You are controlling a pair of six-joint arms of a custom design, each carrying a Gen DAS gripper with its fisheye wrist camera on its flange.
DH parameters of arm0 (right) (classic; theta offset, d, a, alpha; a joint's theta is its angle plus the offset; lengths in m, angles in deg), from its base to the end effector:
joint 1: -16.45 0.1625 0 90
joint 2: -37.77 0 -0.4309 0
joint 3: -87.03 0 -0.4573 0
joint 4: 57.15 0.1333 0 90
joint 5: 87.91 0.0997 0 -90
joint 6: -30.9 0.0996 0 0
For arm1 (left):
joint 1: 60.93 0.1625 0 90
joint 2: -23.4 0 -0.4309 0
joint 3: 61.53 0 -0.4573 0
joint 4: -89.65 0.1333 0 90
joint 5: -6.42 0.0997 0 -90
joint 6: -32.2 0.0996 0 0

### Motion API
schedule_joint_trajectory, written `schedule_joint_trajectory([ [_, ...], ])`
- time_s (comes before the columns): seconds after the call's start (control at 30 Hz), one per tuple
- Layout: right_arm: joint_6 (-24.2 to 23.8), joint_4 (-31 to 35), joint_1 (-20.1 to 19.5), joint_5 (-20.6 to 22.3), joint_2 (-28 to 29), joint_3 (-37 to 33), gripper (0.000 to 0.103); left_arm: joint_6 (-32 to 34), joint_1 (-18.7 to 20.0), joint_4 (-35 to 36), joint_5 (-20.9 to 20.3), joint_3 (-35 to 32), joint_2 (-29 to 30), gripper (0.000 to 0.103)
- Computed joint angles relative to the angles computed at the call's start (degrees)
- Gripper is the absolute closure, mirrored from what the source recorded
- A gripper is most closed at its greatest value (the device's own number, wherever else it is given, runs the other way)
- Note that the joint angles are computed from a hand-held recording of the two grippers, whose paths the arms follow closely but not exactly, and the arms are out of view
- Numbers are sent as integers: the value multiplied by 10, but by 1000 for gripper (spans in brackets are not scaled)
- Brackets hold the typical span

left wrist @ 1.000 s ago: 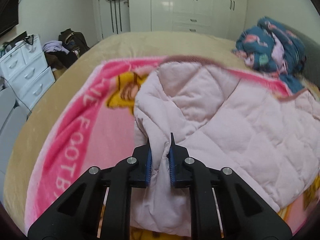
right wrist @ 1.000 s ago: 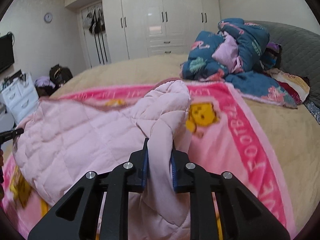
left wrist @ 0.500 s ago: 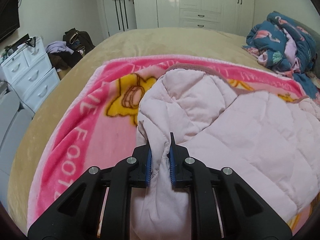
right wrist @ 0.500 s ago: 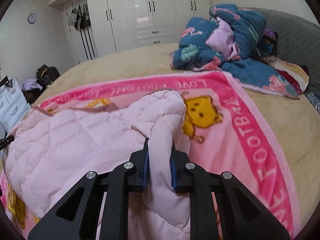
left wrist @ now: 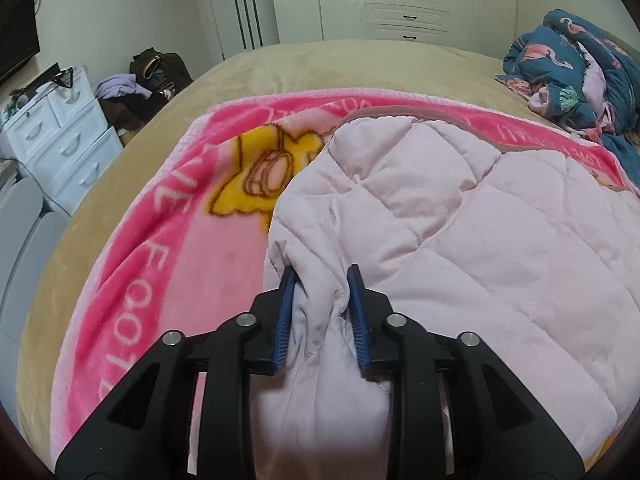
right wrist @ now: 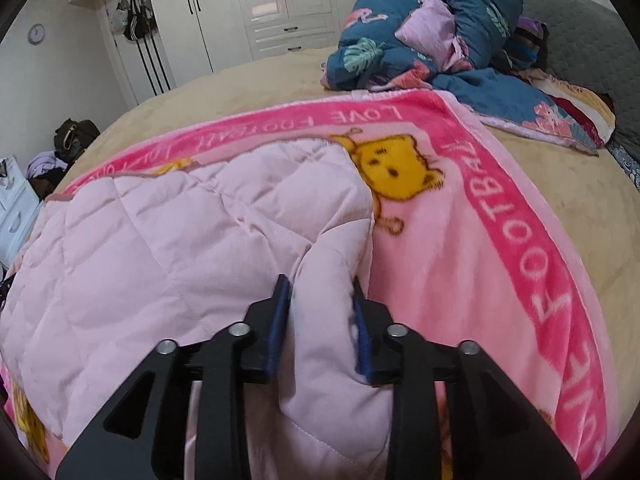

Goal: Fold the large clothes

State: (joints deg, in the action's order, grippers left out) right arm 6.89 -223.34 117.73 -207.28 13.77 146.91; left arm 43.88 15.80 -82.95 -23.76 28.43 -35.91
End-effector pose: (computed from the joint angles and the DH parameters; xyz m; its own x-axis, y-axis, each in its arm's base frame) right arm 0.2581 -0.8625 0.0681 -0.7767 -0.1758 0.6049 -0.5093 0.7404 -0.4388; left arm 0.0496 -0.7455 0.3476 -0.6035 -0.4144 -0.6812 0.2692 0.6982 -0.6633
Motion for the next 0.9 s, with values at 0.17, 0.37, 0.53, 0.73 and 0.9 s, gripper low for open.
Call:
schedule_joint_trajectory([
  [0.17, 38, -25, -2, 7, -34, 45, 20, -28, -7, -4, -5, 34, -30, 40],
  [0.37, 20, -94, 9, 48, -103, 145, 4, -66, -25, -6, -6, 86, -80, 11],
  [0.53, 9, -124, 22, 72, -150, 210, 4, -67, -50, -26, -8, 133, -118, 9],
  [0.73, 17, -134, 34, 93, -196, 270, 4, -63, -78, -44, 5, 179, -151, 9],
  [0.9, 23, -152, 42, 96, -222, 311, 4, -83, -93, -36, 9, 212, -175, 9],
])
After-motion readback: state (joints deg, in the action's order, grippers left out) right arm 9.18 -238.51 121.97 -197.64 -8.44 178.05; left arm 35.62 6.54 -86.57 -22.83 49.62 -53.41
